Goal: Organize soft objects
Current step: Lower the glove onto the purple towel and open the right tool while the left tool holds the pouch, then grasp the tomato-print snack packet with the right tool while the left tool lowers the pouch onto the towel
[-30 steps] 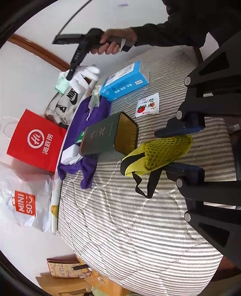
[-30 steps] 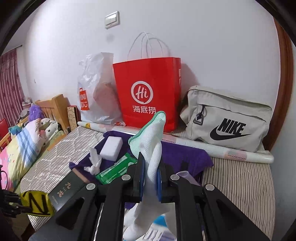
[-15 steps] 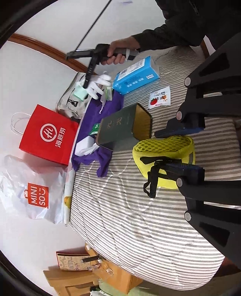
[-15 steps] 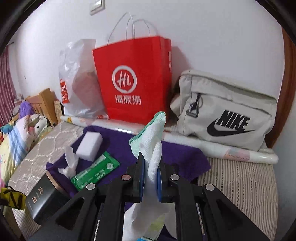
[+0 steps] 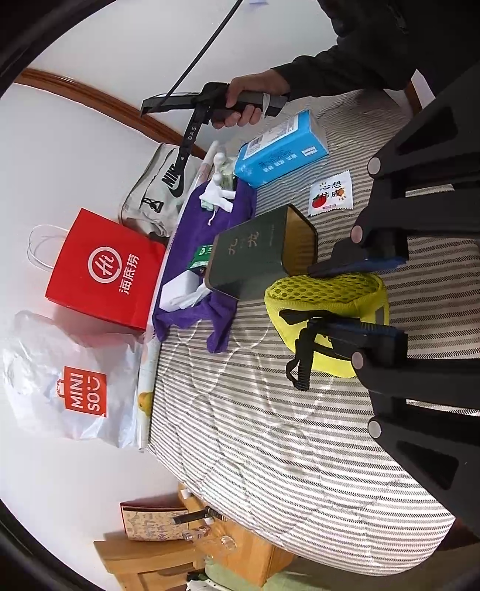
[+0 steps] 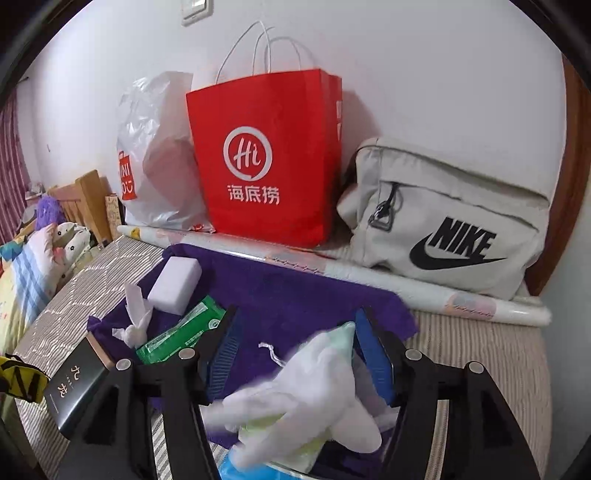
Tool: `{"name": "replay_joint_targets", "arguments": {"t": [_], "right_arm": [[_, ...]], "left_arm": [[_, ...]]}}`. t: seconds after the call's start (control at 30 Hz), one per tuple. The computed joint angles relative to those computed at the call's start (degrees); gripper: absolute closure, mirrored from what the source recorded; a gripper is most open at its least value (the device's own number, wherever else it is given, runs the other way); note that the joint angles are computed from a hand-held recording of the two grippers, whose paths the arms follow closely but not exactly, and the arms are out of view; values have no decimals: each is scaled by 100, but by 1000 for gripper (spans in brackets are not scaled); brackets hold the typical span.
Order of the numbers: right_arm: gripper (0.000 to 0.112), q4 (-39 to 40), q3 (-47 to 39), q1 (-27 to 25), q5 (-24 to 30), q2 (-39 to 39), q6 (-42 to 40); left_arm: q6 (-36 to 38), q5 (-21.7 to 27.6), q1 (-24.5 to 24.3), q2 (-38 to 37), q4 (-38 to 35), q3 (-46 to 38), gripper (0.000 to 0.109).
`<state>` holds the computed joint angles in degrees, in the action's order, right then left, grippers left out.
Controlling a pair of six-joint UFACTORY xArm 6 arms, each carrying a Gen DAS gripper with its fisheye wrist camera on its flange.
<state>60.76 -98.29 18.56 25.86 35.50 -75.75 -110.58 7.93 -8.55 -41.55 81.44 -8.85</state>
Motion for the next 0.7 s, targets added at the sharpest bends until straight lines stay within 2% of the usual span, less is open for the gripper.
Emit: {"name": "replay_joint_targets", "arguments": {"t": [0.23,0.37,0.53,0.7], "right_arm": [[49,265,734,-96,288,-674,-328],[46,439,1467,-194,714,-1276,-711],[45,550,2330,-190,876,-1894,-1141],[45,489,2871,-192,1075,-2226,-1223]], "left_arm": [[434,147,-40,-265,-415,47,87],[430,57,107,-269,-403,-13,87],[-46,110,96,-133,95,-259,87],[-399,3,126,220,607,-675,87]]}}
